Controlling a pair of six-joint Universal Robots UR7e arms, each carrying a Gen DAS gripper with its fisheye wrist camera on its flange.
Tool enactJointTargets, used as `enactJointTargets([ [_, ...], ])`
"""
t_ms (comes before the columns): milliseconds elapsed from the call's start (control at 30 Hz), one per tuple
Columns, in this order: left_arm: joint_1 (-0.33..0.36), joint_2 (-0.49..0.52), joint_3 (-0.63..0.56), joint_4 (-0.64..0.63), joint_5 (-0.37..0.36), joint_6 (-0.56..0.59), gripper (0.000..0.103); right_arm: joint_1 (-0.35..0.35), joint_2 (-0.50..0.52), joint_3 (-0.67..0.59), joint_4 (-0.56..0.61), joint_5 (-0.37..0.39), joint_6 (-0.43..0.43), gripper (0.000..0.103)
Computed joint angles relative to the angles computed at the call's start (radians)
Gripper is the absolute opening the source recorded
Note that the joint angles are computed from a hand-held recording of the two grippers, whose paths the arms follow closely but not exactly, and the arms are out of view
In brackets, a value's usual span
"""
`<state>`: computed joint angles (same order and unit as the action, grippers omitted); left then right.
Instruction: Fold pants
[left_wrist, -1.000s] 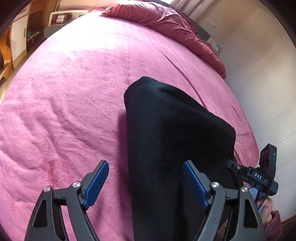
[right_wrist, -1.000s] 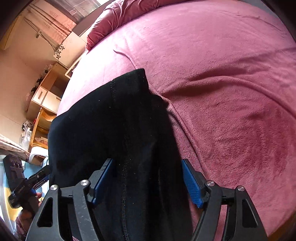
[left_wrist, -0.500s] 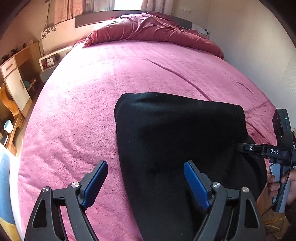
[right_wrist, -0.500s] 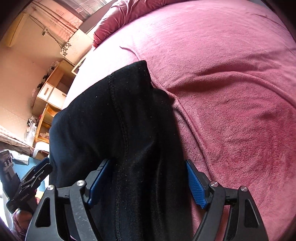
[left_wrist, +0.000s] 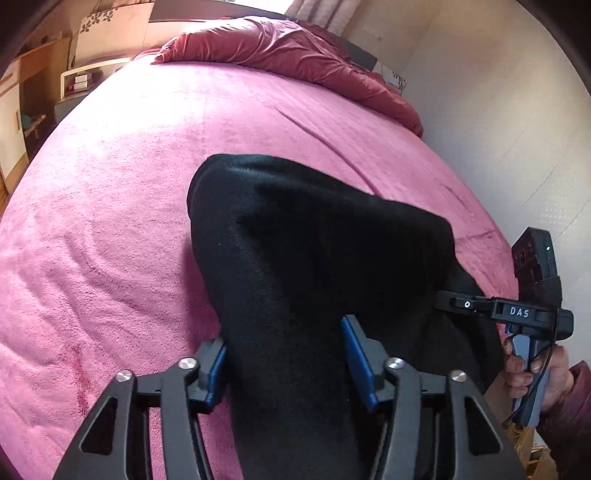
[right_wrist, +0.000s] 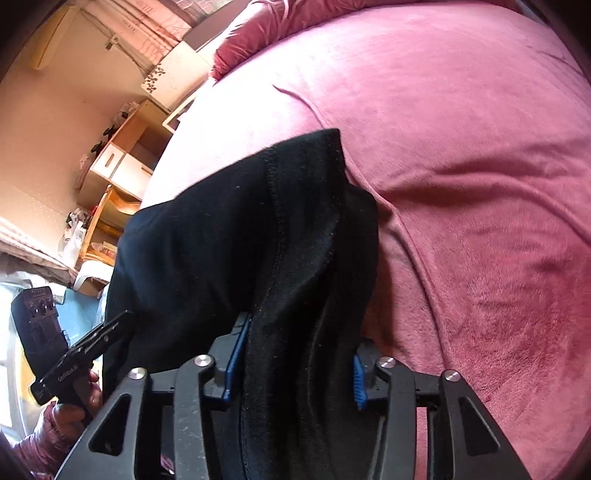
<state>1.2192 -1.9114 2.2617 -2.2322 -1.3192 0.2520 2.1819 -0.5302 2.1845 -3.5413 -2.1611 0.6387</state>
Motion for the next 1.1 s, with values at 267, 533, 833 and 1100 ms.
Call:
enactJointTargets([
  [267, 0.042, 0.008, -0.125, -0.011, -0.056, -0.021, 0.046, 0.007, 0.048, -0.26, 0.125, 0.112, -0.237, 0.041],
  [533, 0.134, 0.169, -0.304, -0.129, 0.056, 0.04, 0.046, -0.077, 0.192, -0.603, 0.298, 0.2, -0.339, 0.041],
  [833, 0.211, 0.236, -0.346, -0.188, 0.186, 0.077, 0.048, -0.138, 0.225, -0.581, 0.299, 0.185, -0.22, 0.046],
  [1100, 0.149, 0.129, -0.202, -0.235, 0.288, 0.007, 0.069, -0.109, 0.213, -0.566, 0.323, 0.097, -0.165, 0.069],
])
